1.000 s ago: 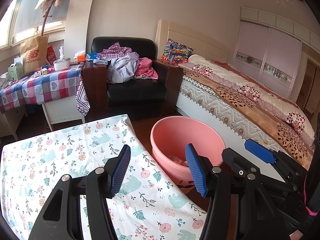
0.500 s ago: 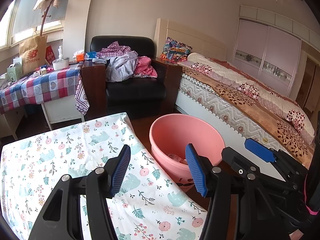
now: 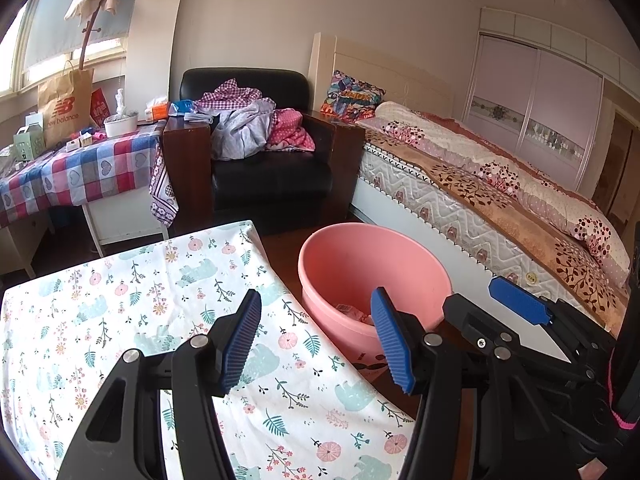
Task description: Collect trash
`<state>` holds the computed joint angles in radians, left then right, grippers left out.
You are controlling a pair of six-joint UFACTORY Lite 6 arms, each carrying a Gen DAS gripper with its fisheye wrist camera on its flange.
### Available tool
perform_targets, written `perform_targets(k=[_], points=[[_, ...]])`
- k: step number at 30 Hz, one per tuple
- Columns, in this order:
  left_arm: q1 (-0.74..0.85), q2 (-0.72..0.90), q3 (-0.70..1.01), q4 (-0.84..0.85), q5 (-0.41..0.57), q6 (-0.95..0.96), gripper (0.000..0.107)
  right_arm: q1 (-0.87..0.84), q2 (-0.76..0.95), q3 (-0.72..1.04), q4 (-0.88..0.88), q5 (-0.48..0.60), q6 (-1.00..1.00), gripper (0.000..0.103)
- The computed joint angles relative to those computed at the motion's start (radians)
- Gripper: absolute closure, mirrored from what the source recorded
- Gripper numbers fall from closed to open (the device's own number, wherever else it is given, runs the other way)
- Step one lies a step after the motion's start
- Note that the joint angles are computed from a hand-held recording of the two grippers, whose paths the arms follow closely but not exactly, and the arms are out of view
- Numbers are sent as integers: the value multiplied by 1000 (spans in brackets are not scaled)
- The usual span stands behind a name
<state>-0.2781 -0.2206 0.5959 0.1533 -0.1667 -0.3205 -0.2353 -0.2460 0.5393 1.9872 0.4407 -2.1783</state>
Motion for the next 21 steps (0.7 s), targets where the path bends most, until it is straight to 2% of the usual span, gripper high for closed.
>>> perform_targets(k=[9, 13, 21], points=[[-1, 6, -1, -27, -6, 27, 51, 3, -6, -4, -1, -4, 4, 42], [-2, 11, -18, -71, -41, 79, 51, 5, -2, -8, 17, -2, -14, 42], [6, 35, -3, -1, -24, 8, 51, 14, 13, -43, 113, 9, -113, 42]])
